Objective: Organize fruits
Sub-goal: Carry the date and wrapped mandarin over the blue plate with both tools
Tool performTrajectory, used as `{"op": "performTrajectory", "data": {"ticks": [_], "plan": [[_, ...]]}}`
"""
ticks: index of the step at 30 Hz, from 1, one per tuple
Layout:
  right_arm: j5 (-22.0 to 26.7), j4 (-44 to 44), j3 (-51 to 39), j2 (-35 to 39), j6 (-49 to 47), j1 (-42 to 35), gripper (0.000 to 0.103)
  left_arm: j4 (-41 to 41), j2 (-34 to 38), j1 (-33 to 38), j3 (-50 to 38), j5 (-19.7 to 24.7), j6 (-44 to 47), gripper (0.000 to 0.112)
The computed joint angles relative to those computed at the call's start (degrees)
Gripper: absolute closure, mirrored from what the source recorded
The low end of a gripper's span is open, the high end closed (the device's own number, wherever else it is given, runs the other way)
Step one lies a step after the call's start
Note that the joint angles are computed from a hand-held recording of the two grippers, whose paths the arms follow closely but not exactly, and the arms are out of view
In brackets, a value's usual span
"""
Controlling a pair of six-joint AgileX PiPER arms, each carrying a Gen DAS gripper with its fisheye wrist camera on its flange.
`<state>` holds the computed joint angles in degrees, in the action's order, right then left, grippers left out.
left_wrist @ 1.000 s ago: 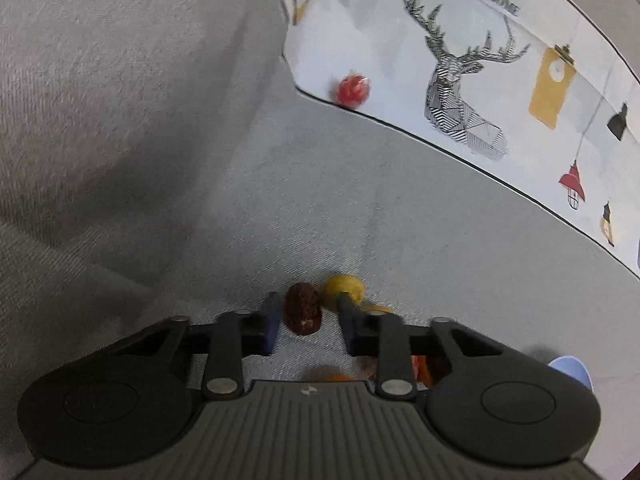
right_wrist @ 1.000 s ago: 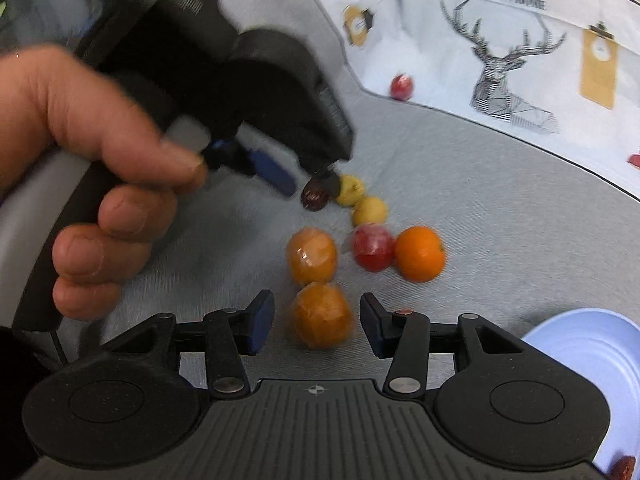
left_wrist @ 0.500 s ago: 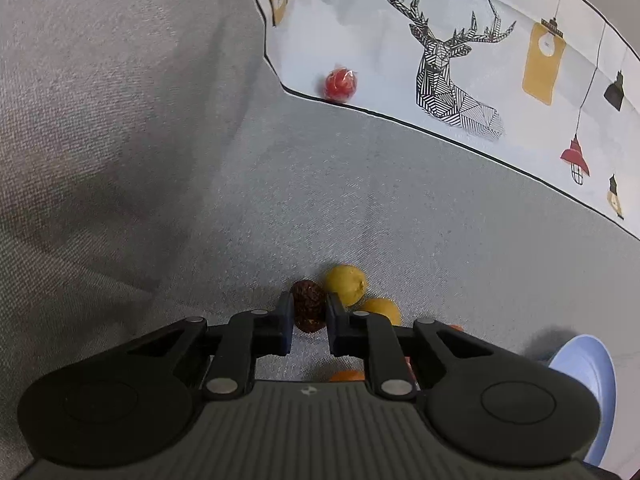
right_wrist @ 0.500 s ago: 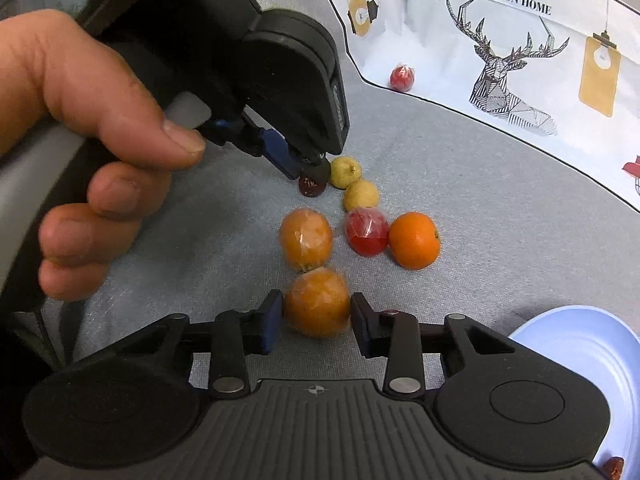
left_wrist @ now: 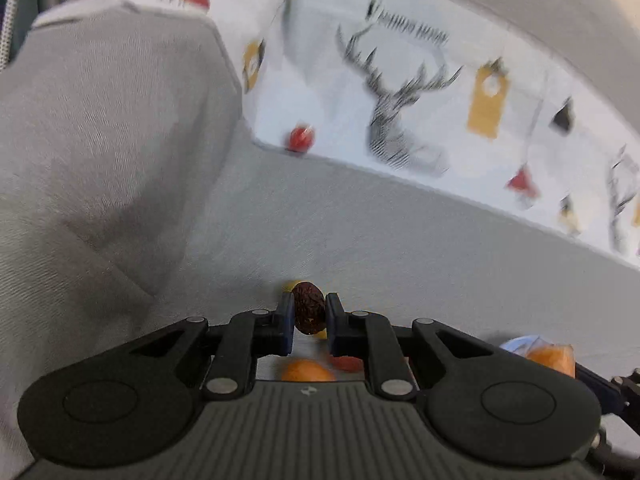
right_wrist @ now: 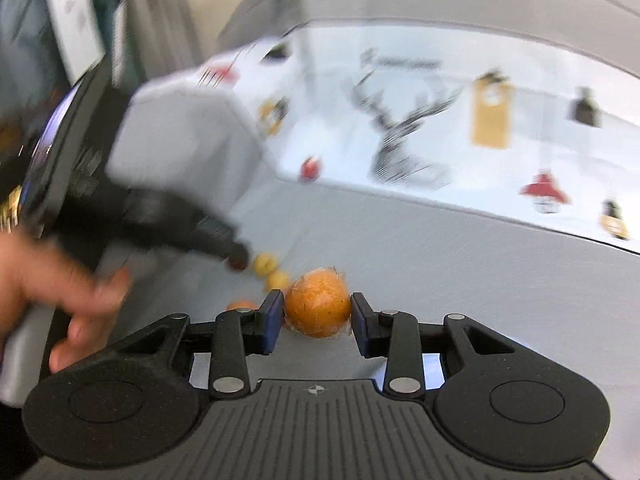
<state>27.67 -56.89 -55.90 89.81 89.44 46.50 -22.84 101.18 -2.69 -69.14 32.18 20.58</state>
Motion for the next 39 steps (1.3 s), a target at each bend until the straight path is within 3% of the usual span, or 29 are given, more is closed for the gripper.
{"op": "performTrajectory", "data": {"ticks": [4,8,16,22,25,30,35,39], "plan": [[5.5,-2.2,6.6,-7.7,3.7,0.4,0.065,-6.8,-7.7,-2.1,5.8,0.6,5.4,0.095],[4.6,-4.4,15.0,-12.1,10.9,-1.6,0.065,-13.1,-11.9,-5.6,14.2,-3.5,13.2,0.095],[6.9,-1.6,22.7,-18.0,7.1,-4.6,0.065,-7.8,-10.9,-11.4,17.1,-8.9,11.7,0.097],[5.8,-1.0,25.2,-19.5,4.4,-7.6,0.065,-11.7,-7.5,-11.9,15.0,-7.5,13.9,0.098],[5.4,-1.2,26.2,-20.3,3.8,-8.4,0.065,-13.0,-6.6,-13.0,14.6,-7.8,14.9,0.108],[4.5,-0.7,27.0,-20.9,2.6,-9.7,0.065,-15.9,-6.2,-14.1,14.9,-7.7,17.7,0.108],[3.9,-0.7,26.6,-20.3,2.3,-9.8,0.065,-20.5,-4.5,-9.9,12.6,-3.8,18.0,0.108],[3.5,-0.8,26.1,-19.6,2.4,-9.8,0.065,-15.6,0.1,-5.9,8.1,1.8,7.5,0.105]]}}
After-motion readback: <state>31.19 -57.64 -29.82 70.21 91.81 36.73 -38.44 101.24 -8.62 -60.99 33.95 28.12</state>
